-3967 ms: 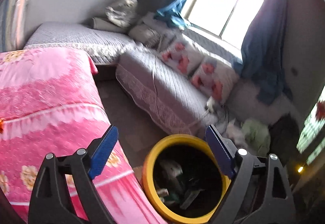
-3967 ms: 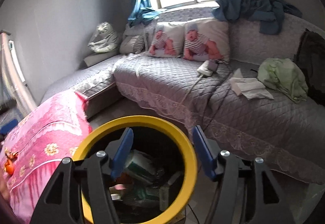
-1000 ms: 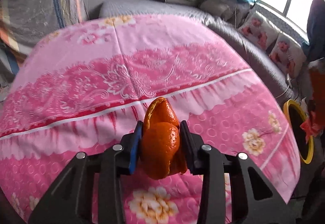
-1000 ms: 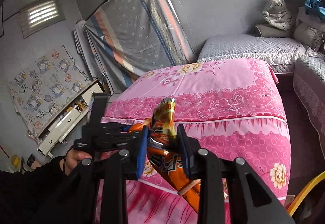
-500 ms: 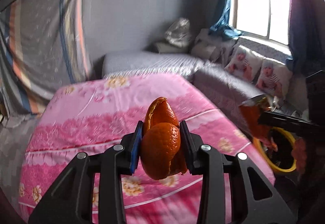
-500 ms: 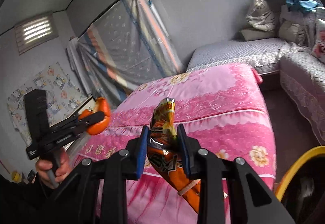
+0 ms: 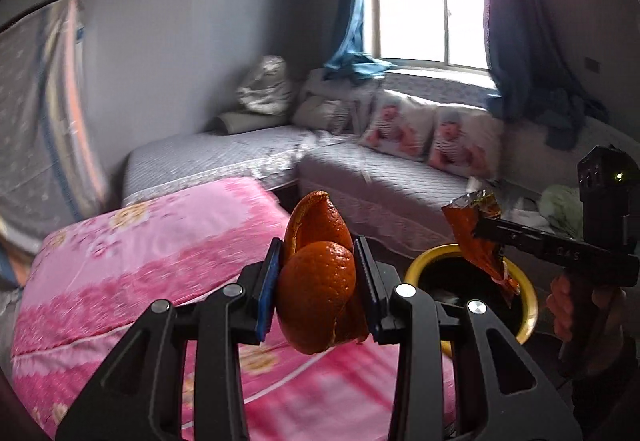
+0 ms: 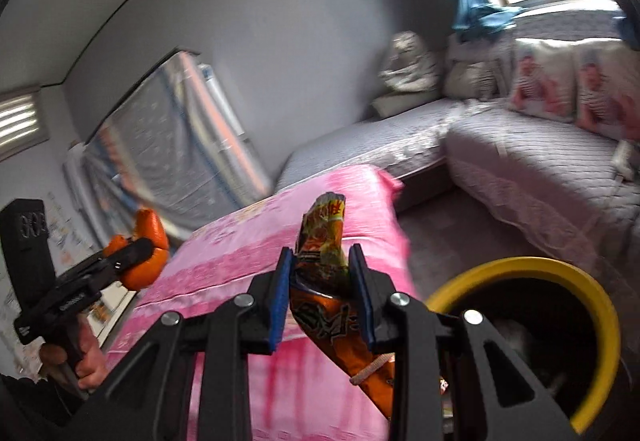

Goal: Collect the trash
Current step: 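Carry the wrapper and peel over the yellow bin and open both tools to drop them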

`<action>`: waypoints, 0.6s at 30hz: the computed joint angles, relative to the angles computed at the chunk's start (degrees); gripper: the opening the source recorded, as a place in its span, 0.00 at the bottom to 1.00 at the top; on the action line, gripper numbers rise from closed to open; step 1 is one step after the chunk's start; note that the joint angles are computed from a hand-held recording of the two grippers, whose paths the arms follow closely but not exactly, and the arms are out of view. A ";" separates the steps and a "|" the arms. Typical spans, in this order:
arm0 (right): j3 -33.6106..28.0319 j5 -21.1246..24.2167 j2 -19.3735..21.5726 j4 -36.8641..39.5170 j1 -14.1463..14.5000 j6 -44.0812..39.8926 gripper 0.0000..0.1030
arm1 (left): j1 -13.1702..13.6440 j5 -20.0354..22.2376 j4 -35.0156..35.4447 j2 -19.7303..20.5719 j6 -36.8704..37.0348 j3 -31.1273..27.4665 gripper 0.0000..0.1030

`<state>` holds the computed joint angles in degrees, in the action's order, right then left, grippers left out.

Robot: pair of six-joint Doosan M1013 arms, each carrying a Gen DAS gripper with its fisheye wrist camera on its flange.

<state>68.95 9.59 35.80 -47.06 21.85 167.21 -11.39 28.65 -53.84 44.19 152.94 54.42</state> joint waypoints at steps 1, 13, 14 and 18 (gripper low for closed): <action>1.46 0.62 -0.70 -6.35 -0.17 7.06 0.26 | -0.57 0.53 -0.37 0.17 1.08 -0.24 0.33; 8.82 14.54 -2.80 -20.38 -0.85 30.72 0.27 | -5.37 15.86 7.80 9.84 -8.36 -15.23 0.34; 8.75 15.95 -2.69 -19.08 -0.85 30.10 0.27 | -5.92 18.09 9.49 11.62 -10.43 -18.04 0.34; 9.29 16.11 -2.55 -14.15 -1.79 29.36 0.27 | -7.03 24.64 14.28 16.95 -17.85 -26.51 0.34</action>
<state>78.24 25.70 33.25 -61.21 20.05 196.57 -18.43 53.29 -39.56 61.14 135.10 27.91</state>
